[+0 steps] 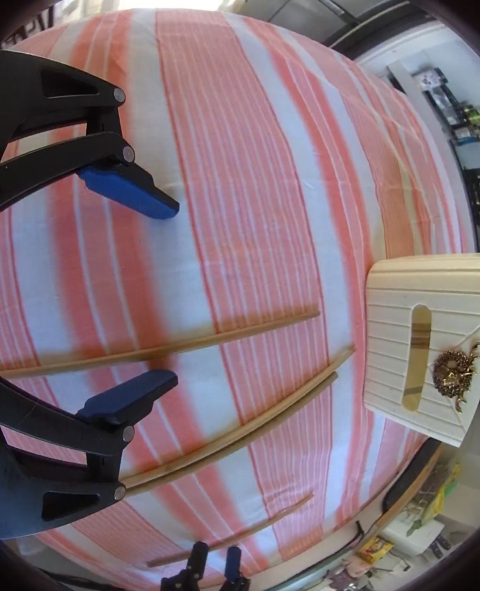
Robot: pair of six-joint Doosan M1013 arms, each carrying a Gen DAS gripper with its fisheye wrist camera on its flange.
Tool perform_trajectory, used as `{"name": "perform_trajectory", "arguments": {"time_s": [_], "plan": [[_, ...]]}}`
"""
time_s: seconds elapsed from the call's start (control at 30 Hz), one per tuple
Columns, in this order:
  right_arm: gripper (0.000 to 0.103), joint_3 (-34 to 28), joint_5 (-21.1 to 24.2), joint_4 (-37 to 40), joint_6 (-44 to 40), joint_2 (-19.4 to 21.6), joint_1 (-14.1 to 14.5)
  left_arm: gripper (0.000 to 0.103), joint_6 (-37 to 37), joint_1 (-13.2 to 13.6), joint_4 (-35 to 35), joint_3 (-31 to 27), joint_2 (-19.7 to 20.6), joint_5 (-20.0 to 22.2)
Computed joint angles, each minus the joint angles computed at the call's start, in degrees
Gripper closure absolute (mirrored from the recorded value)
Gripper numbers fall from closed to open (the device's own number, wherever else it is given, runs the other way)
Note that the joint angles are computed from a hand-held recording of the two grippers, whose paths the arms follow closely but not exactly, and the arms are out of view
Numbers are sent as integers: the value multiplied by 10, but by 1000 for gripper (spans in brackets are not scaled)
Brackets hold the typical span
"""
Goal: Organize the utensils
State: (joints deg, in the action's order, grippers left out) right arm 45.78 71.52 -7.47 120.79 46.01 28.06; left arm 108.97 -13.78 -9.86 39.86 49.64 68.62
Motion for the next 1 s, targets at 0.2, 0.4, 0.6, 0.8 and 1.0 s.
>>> {"name": "perform_trajectory", "arguments": {"time_s": [0.2, 0.4, 0.6, 0.8, 1.0], "plan": [[44, -121, 43, -13, 16, 68, -20, 43, -22, -17, 31, -204, 102, 127], [97, -180, 53, -22, 58, 101, -27, 99, -32, -23, 25, -212, 105, 114], [97, -42, -110, -74, 111, 6, -13, 99, -5, -2, -51, -16, -17, -58], [97, 21, -195, -152, 127, -64, 18, 99, 77, 33, -194, 88, -100, -144], [97, 28, -216, -218, 149, -83, 36, 99, 133, 46, -271, 128, -131, -188]]}}
